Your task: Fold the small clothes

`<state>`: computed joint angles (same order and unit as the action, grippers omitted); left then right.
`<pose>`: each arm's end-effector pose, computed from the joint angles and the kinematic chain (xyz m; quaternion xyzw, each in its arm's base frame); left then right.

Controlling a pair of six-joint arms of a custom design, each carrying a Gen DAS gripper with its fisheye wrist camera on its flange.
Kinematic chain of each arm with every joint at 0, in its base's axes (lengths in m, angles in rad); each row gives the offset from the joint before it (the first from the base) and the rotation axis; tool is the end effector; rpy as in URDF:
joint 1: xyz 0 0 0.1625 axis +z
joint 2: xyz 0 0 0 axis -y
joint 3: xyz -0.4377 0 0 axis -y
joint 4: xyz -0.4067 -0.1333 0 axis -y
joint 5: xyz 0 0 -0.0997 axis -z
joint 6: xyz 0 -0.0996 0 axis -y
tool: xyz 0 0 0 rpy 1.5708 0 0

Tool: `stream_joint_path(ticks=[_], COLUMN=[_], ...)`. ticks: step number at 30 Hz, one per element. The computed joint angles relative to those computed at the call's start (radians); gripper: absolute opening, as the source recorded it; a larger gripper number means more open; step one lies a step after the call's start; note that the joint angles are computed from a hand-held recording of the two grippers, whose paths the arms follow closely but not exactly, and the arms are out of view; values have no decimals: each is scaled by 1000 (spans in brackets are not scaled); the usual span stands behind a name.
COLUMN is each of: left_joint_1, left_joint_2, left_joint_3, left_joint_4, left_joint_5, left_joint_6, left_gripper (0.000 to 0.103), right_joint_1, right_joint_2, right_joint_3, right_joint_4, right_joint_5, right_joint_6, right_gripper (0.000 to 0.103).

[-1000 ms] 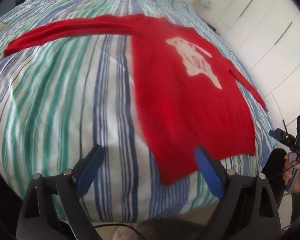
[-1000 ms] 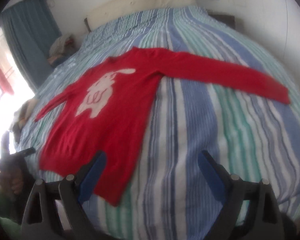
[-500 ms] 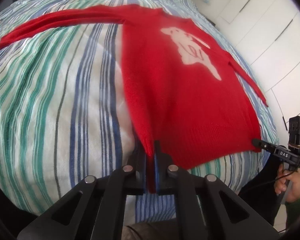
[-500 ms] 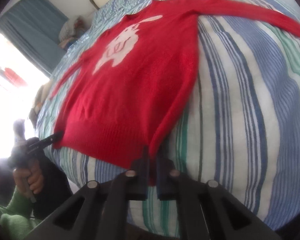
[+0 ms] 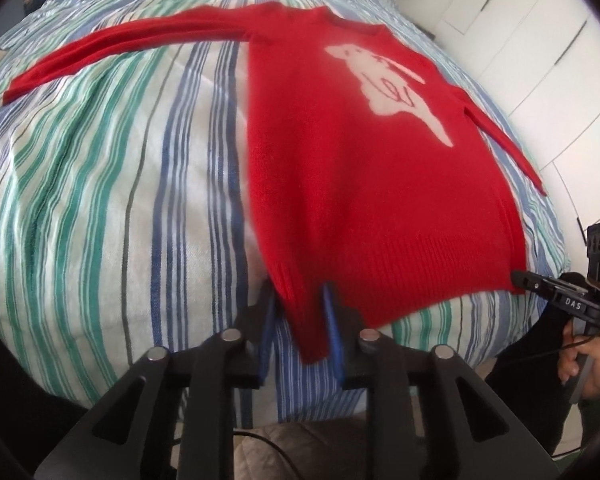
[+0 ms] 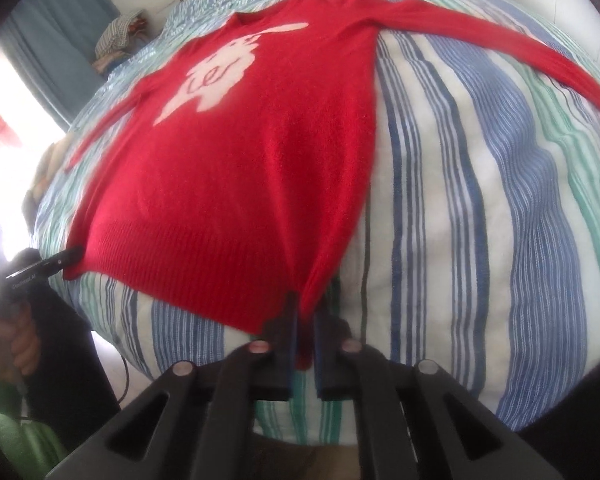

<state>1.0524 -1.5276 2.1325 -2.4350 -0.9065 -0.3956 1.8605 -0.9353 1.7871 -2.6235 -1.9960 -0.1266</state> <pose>-0.0637 -0.5046 0.3183 0.0154 0.9382 -0.2524 0.2362 0.2722 -0.5903 0.1397 0.1803 -0.9559 0.1148 0.2013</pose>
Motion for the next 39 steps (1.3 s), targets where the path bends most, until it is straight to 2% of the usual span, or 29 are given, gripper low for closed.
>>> stream_joint_path(ticks=[1,3,6,8,10,12,13,15,18,21,23,24,26,27,29,32,34,39], left_joint_1=[-3,-23,-54,-65,-66,-47,-33,13,74,118,137,143,163,171,184,187,178,181], left_joint_2=[-7,-29,-53,-55,-37,19,49,107,183,231,237,230,210,205,209,229,242,233], left_joint_3=[2,10,2,-13,-30,-64,-84,-135,-190,-203,-198,-199,-201,-205,-222,-246,-255,-245], left_joint_4=[-6,-16,-44,-113,-237,-399,-472,-563,-660,-727,-689,-632,-543,-497,-410,-322,-269,-282], left_joint_5=[-4,17,80,127,182,234,244,235,221,256,297,307,266,268,285,302,342,317], left_joint_6=[-2,-9,22,79,172,281,330,385,428,444,384,323,239,209,147,147,156,175], left_gripper=[55,66,70,80,94,97,98,98,98,98,98,98,98,98,98,102,102,103], right_joint_1=[-2,-7,-6,-11,-29,-56,-69,-82,-73,-72,-68,-67,-68,-64,-56,-57,-62,-69], right_joint_2=[-5,-24,-66,-90,-104,-108,-103,-75,-4,59,90,89,87,95,111,121,122,118], right_joint_3=[1,4,14,7,-20,-54,-77,-134,-181,-200,-207,-203,-181,-179,-180,-184,-187,-180], right_joint_4=[8,25,16,-30,-100,-201,-245,-309,-502,-661,-718,-720,-774,-808,-854,-857,-828,-824], right_joint_5=[13,39,38,32,30,34,25,-15,-131,-189,-240,-235,-200,-209,-222,-215,-213,-205], right_joint_6=[10,33,43,44,48,69,85,90,-65,-209,-249,-243,-258,-278,-307,-303,-294,-280], right_gripper=[32,52,53,53,57,63,66,66,67,71,71,71,74,81,82,82,82,82])
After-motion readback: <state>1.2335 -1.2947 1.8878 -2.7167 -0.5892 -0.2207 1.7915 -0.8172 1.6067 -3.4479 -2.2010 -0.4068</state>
